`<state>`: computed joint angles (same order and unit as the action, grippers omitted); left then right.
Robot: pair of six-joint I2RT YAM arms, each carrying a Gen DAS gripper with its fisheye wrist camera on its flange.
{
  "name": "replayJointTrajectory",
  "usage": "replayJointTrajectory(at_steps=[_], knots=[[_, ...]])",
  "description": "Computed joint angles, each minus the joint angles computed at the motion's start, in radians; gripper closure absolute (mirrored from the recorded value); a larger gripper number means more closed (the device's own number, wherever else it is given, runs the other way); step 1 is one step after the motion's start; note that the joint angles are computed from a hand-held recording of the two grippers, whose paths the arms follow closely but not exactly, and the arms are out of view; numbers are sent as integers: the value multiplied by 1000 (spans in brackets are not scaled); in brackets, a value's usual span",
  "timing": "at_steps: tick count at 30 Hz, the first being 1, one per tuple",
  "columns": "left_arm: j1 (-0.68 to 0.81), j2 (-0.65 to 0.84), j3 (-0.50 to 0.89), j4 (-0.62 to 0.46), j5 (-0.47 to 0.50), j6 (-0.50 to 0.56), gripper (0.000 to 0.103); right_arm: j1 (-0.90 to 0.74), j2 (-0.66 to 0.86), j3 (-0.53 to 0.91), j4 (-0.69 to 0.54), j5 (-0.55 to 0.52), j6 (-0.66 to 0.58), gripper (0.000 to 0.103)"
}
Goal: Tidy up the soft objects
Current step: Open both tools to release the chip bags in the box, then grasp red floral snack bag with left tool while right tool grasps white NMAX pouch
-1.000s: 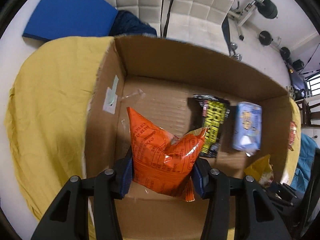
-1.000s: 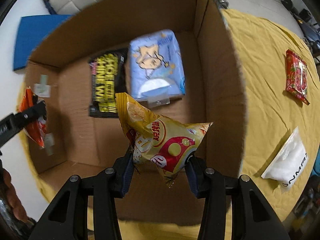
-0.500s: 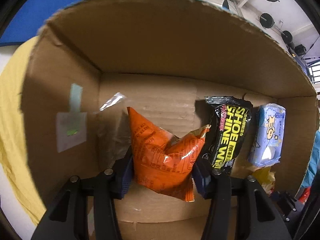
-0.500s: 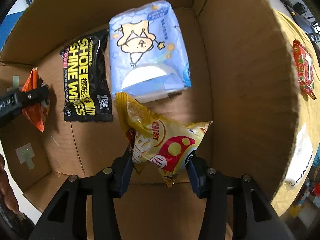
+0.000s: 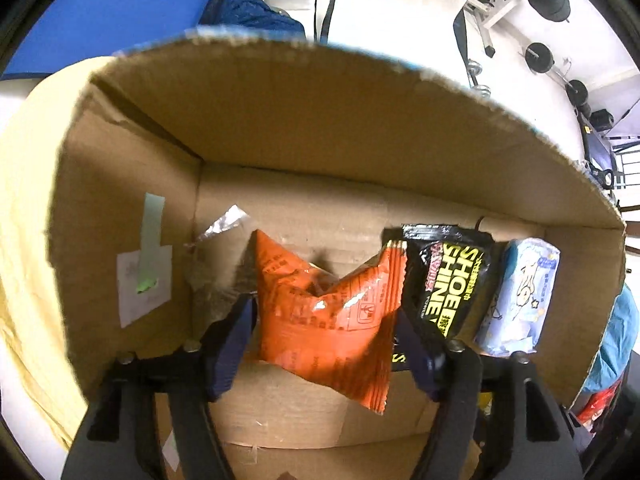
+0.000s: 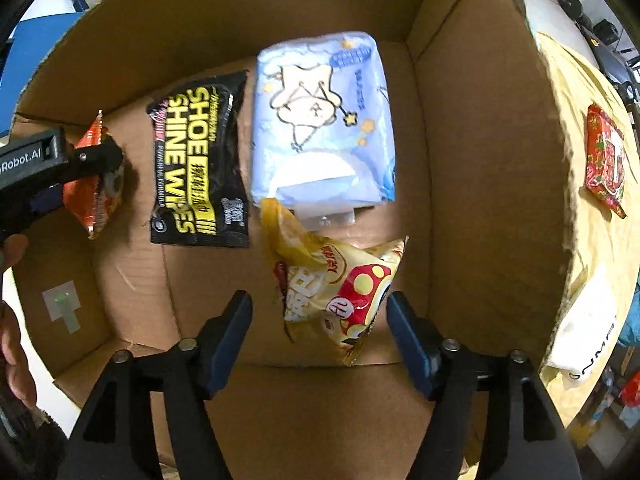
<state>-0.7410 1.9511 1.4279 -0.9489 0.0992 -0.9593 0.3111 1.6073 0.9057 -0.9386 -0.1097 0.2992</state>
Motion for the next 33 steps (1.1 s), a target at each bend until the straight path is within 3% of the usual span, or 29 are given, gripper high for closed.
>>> replayJointTrajectory(at_steps=[6, 10, 13, 20, 33], knots=[[-22, -31, 35, -43, -49, -11, 23, 33, -27, 40, -30, 14, 25, 13], [-45, -68, 46, -78, -107, -35, 4, 21, -66, 28, -36, 13, 18, 7], [-78, -117, 30, -107, -159, -71, 2, 34, -106, 25, -45, 20, 31, 1], [-171, -257, -17, -136, -292, -165, 0, 30, -223, 62, -134, 44, -5, 0], [-469, -281, 228, -441, -496, -374, 0, 30, -586, 153, -408, 77, -41, 0]])
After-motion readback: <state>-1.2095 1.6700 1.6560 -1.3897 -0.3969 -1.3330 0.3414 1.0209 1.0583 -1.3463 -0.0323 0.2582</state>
